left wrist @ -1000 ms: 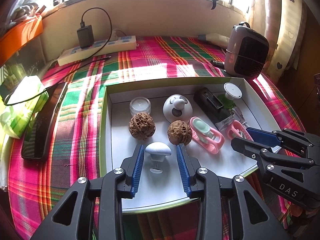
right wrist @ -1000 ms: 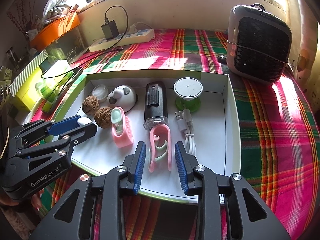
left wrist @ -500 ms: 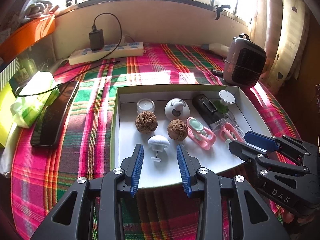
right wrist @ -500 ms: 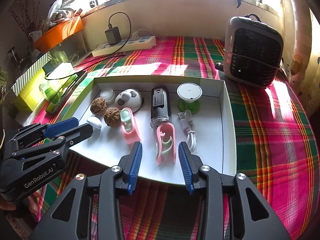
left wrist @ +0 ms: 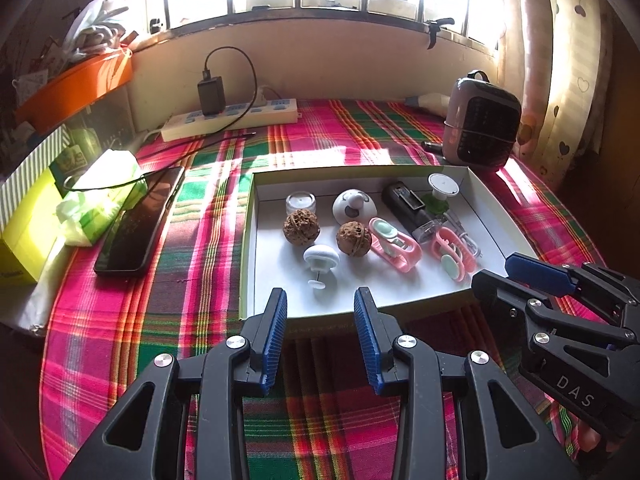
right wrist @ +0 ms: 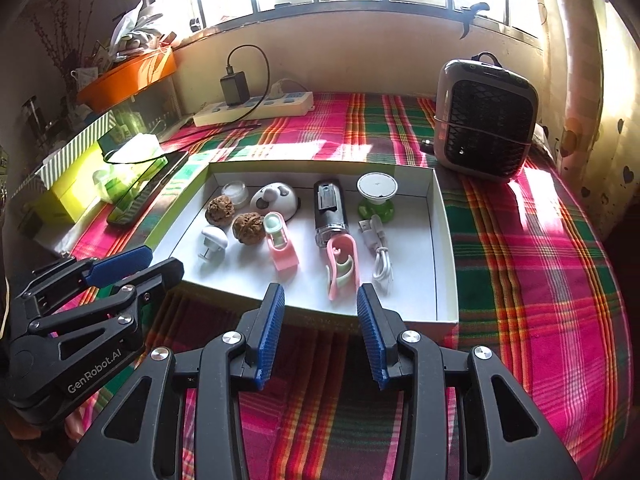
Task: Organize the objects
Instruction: 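Withdraw both open tools back from the box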
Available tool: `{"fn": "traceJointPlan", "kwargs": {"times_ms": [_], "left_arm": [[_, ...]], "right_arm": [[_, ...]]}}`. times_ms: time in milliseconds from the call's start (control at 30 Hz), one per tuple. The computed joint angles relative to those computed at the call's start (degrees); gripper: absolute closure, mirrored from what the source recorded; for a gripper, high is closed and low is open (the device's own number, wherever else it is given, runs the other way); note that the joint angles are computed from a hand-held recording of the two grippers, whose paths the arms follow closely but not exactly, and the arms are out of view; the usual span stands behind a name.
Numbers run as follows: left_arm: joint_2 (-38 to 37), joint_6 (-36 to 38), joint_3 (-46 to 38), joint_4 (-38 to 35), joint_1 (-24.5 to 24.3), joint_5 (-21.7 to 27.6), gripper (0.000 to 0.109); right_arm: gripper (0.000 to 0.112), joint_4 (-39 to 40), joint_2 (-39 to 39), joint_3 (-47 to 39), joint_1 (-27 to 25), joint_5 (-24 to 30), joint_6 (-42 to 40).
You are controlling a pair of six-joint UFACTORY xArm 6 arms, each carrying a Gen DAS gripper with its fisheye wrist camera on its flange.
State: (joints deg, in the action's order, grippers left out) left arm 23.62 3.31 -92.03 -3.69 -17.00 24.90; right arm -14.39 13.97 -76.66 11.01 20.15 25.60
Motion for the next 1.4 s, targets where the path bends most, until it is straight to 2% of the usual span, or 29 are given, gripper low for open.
{"fn": "traceJointPlan", "kwargs": {"times_ms": [167, 500, 667, 1000, 1167, 1400], "left_arm": [[-2.4, -3.8, 3.9, 3.3, 0.1, -1.6, 0.075], [-5.1, -5.0, 10.3, 3.5, -0.8, -0.7, 0.073], [-5.8, -7.2, 12.1, 5.2, -1.1, -1.5, 0.072], [-5.9, -11.0, 12.9, 8.9, -1.5, -2.7, 0.07], [-5.9, -8.8, 12.9, 5.6, -1.6, -3.0, 0.068], [-5.9, -9.5, 12.8, 7.1, -1.5, -2.8, 0.067]], "right_arm": [[0.073, -4.5, -2.3, 3.1, 0.3, -0.1, 4.7], [0.072, -4.5, -4.0, 7.3, 1.3, 1.3, 6.0], [0.066, -5.7, -4.5, 8.6, 1.3, 1.8, 7.5], [0.066, -11.6, -5.4, 10.1, 1.3, 1.7, 12.6], [0.062, -11.4, -5.3, 10.0, 1.2, 1.7, 12.7], [0.061, -11.5, -5.2, 9.8, 1.3, 1.9, 12.5]]}}
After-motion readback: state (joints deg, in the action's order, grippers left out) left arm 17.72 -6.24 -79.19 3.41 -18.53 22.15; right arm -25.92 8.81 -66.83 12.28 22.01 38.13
